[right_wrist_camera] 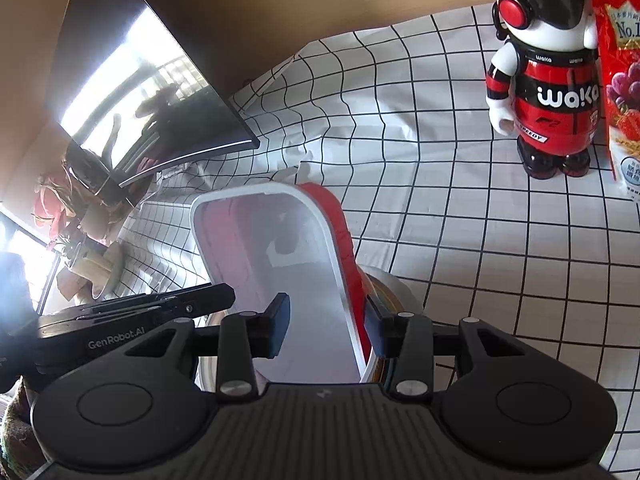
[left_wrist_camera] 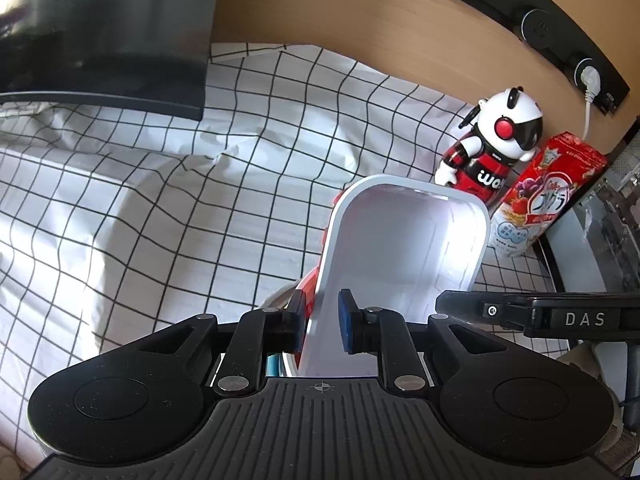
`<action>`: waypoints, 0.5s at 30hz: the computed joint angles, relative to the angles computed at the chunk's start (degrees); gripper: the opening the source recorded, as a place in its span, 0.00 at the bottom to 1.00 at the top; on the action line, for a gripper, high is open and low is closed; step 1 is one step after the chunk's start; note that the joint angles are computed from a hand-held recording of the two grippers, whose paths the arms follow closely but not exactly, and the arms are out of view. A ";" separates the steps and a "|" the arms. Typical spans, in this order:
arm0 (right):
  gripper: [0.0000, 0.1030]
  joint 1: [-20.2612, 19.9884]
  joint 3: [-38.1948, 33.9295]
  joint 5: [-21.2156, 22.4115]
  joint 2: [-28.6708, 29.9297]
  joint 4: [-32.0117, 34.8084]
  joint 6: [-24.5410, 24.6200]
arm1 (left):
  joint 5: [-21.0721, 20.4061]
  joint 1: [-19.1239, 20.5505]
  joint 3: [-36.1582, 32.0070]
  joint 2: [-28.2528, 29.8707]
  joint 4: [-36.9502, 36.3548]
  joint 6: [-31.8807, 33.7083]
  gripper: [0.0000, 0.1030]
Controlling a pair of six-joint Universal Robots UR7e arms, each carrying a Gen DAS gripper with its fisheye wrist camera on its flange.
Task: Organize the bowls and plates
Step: 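Carry the tray upright with both grippers toward the bowl stack, then lower the tray into the top white bowl with both grippers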
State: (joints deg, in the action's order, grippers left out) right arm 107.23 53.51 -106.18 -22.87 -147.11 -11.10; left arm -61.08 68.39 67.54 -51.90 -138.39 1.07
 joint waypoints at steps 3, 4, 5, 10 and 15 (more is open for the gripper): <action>0.40 0.11 0.74 -0.36 -0.37 -0.57 -0.42 | 1.23 -0.35 0.73 -0.51 -0.55 0.82 0.18; 0.40 0.17 0.86 -0.56 -0.43 -0.80 -0.60 | 1.71 -0.47 0.88 -0.62 -0.58 1.08 0.18; 0.40 0.25 0.83 -0.92 -0.40 -1.05 -0.72 | 2.28 -0.59 0.98 -0.71 -0.45 1.25 0.18; 0.40 0.27 1.25 -2.46 -0.50 -1.78 -0.56 | 3.91 -0.50 0.96 -0.79 1.09 0.63 0.18; 0.40 0.11 2.19 -3.86 -0.64 -1.20 0.28 | 4.13 0.24 0.52 -0.55 3.54 -0.52 0.20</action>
State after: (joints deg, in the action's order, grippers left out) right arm 107.34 55.70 -110.04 -23.51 -148.31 -10.82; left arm -56.95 68.63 68.05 -52.46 -134.85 0.55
